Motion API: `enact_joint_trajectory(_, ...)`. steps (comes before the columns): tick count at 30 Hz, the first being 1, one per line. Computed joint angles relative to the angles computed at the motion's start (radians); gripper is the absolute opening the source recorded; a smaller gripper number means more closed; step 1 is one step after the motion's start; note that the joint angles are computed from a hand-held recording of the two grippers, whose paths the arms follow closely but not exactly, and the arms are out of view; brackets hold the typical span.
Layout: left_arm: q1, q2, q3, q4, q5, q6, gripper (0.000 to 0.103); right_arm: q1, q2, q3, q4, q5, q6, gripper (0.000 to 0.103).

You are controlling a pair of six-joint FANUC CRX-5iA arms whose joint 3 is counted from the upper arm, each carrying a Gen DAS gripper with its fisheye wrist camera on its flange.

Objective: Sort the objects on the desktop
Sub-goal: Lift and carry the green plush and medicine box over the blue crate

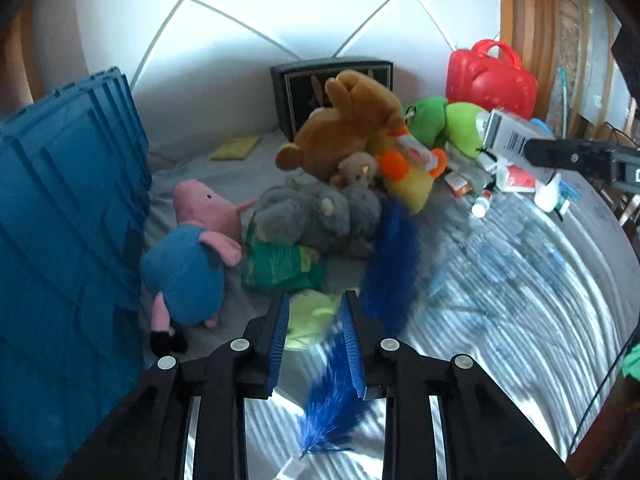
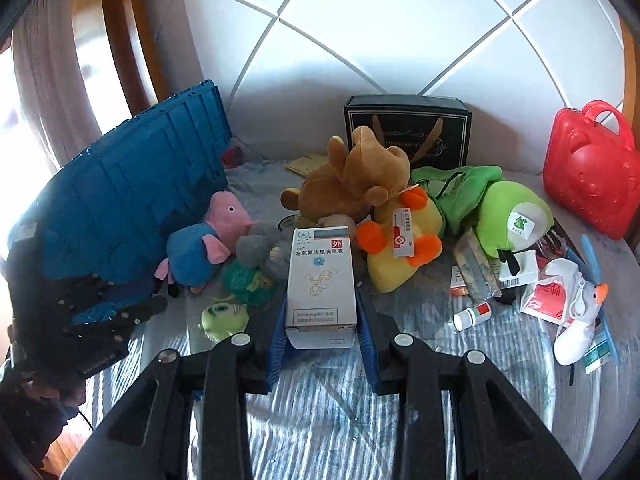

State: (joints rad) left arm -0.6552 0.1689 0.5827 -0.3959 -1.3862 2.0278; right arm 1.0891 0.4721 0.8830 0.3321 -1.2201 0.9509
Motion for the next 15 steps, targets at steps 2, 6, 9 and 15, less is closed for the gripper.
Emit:
enact_joint_trajectory(2,0.012,0.007,-0.030,0.021,0.013,-0.007,0.028,-0.001,0.013,0.010,-0.007,-0.007,0.004,0.032)
enact_joint_trajectory(6,0.051,0.004,-0.096,0.056,0.064,-0.001,0.028,-0.002,0.054,0.059,-0.029,-0.042,0.028,0.032)
enact_joint_trajectory(9,0.093,-0.007,-0.149,0.107,0.094,-0.018,0.035,-0.002,0.072,0.078,-0.043,-0.048,0.036,0.032)
enact_joint_trajectory(15,0.136,-0.021,-0.224,0.174,0.118,-0.123,0.041,-0.008,0.102,0.103,-0.070,-0.048,0.025,0.032)
